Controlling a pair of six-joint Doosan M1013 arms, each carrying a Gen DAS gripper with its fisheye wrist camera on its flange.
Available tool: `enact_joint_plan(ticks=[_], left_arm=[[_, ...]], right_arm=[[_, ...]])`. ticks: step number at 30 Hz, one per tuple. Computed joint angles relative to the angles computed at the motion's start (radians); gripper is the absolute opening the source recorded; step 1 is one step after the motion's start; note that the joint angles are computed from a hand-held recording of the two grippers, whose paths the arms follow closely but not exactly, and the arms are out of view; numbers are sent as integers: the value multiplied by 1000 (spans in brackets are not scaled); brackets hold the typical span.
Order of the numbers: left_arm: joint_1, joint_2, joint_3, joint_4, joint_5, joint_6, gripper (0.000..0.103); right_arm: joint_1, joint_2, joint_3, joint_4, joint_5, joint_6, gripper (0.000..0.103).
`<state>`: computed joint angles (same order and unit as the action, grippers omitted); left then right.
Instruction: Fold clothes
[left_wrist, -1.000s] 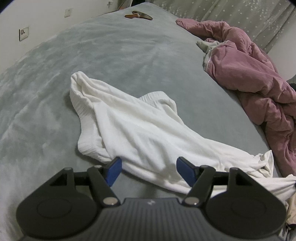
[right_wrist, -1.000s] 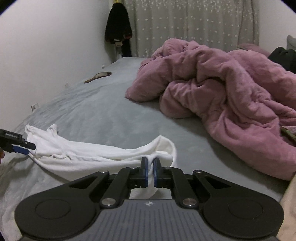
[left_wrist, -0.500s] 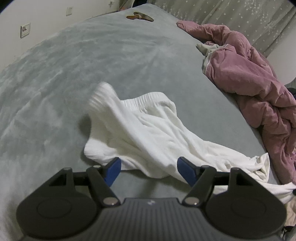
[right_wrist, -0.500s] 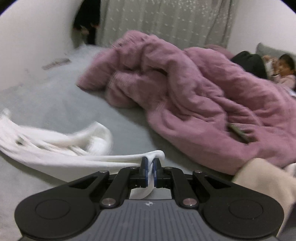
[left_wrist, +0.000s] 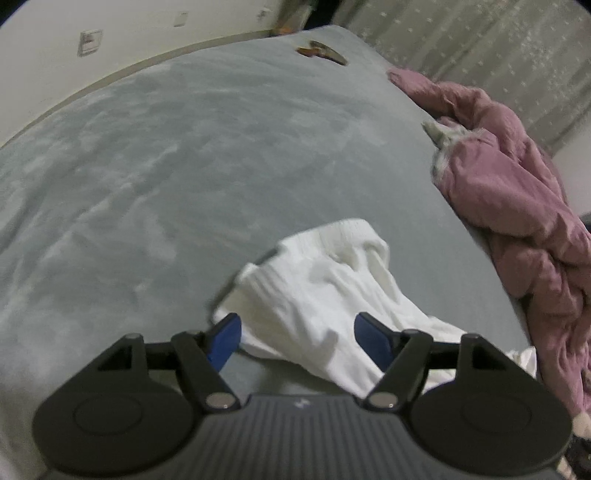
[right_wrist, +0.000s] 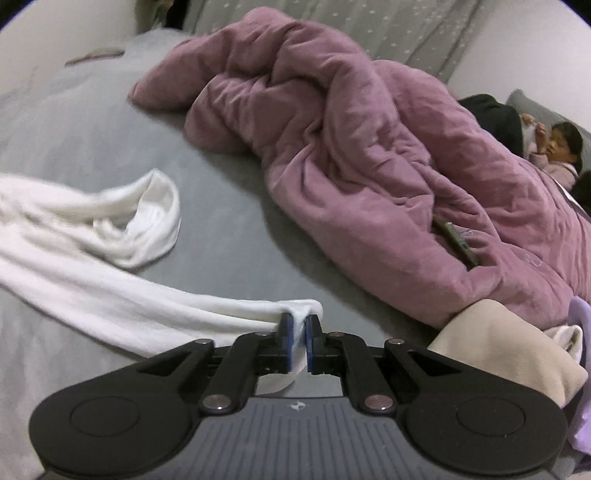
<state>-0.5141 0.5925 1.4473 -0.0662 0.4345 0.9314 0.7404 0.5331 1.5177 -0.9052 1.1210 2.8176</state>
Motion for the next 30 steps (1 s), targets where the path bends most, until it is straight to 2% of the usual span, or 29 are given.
enact_joint_plan(ticks=[2, 4, 8, 11, 13, 19, 26, 27, 28, 29, 30], left_arm=[[1, 0, 0, 20, 4, -24, 71], [1, 1, 0, 20, 4, -26, 71], [3, 0, 3, 20, -3, -29, 71], [4, -4, 12, 19, -25, -36, 70], [4, -4, 14, 4, -36, -25, 67], [9, -9, 21, 16, -52, -66, 66], [8, -2, 13, 15, -43, -59, 66], [7, 0, 11, 20, -44, -60, 66], [5, 4, 6, 28, -43, -63, 64], [4, 8, 2, 30, -43, -59, 61], [3, 11, -2, 32, -44, -54, 50]], right_arm=[[3, 1, 3, -12, -32, -16, 15], [2, -12, 18, -19, -110, -13, 28], [-9, -43, 56, 16, -326, -58, 30], [-8, -43, 58, 58, -416, -165, 30], [-5, -35, 51, 100, -448, -251, 30], [5, 4, 9, 204, -450, -446, 31], [8, 46, -35, 226, -431, -529, 30], [8, 50, -41, 224, -426, -529, 27], [8, 53, -45, 222, -424, -527, 18], [8, 56, -50, 219, -421, -526, 12], [9, 57, -53, 212, -416, -516, 7]])
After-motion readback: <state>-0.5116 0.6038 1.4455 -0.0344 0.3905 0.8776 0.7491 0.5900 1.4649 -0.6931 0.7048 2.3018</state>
